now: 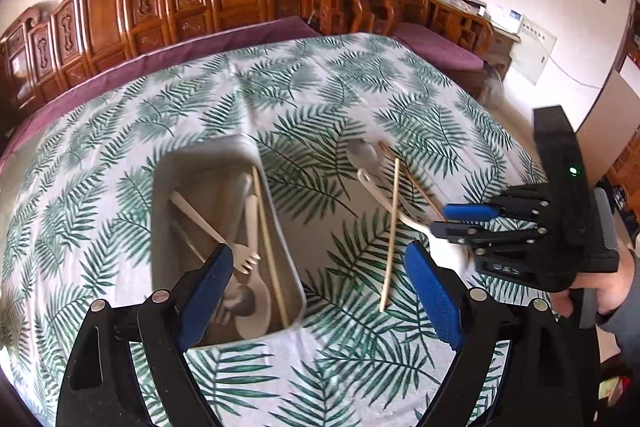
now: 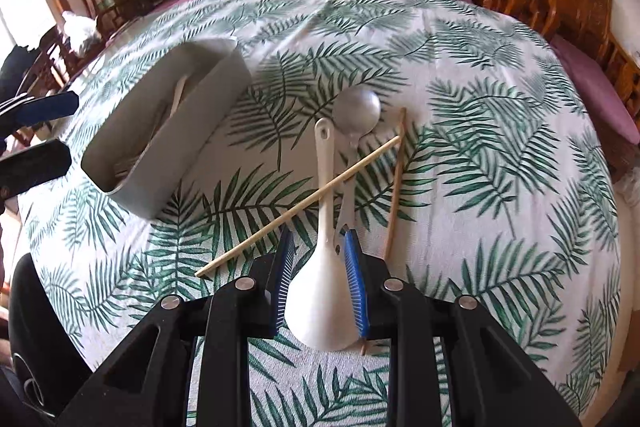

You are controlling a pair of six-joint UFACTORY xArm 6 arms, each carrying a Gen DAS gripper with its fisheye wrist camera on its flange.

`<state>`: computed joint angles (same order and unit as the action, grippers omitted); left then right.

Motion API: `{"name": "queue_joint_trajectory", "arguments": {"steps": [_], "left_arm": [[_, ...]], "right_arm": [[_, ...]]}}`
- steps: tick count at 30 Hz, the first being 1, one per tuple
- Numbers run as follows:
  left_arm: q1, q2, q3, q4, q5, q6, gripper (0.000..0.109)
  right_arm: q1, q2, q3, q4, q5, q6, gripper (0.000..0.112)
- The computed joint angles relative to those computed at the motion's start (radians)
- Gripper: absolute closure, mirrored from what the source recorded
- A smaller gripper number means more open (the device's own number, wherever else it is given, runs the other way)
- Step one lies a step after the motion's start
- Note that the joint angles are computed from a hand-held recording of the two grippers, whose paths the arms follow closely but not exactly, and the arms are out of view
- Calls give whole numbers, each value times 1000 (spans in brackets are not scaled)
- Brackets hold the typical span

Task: Organize utensils
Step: 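Move the right tool to the white ladle and close on its handle, then grasp a wooden chopstick with the left tool while the right tool lifts the ladle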

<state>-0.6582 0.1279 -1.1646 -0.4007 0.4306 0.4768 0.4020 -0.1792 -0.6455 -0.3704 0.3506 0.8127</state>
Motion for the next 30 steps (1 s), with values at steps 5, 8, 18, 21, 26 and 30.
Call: {"name": "queue_joint_trajectory", "arguments": {"steps": [5, 8, 18, 21, 26, 30], "left_arm": [[-11, 4, 11, 12, 6, -12, 24], [-14, 3, 18, 10, 8, -9, 24], [-24, 4, 33, 0, 17, -4, 24], [-28, 0, 40, -3, 14, 0, 24], [-41, 4, 42, -20, 16, 13, 26], [-66, 30, 26, -18, 25, 19, 36]], "right_arm": [[-1, 73, -59, 83, 45, -123, 91], [1, 106, -95, 108, 90, -165, 91], [17, 148, -166, 128, 199, -203, 98], [15, 123, -136, 111, 187, -140, 101], [21, 31, -43, 73, 139, -47, 102], [22, -24, 5, 70, 115, -13, 101]]}}
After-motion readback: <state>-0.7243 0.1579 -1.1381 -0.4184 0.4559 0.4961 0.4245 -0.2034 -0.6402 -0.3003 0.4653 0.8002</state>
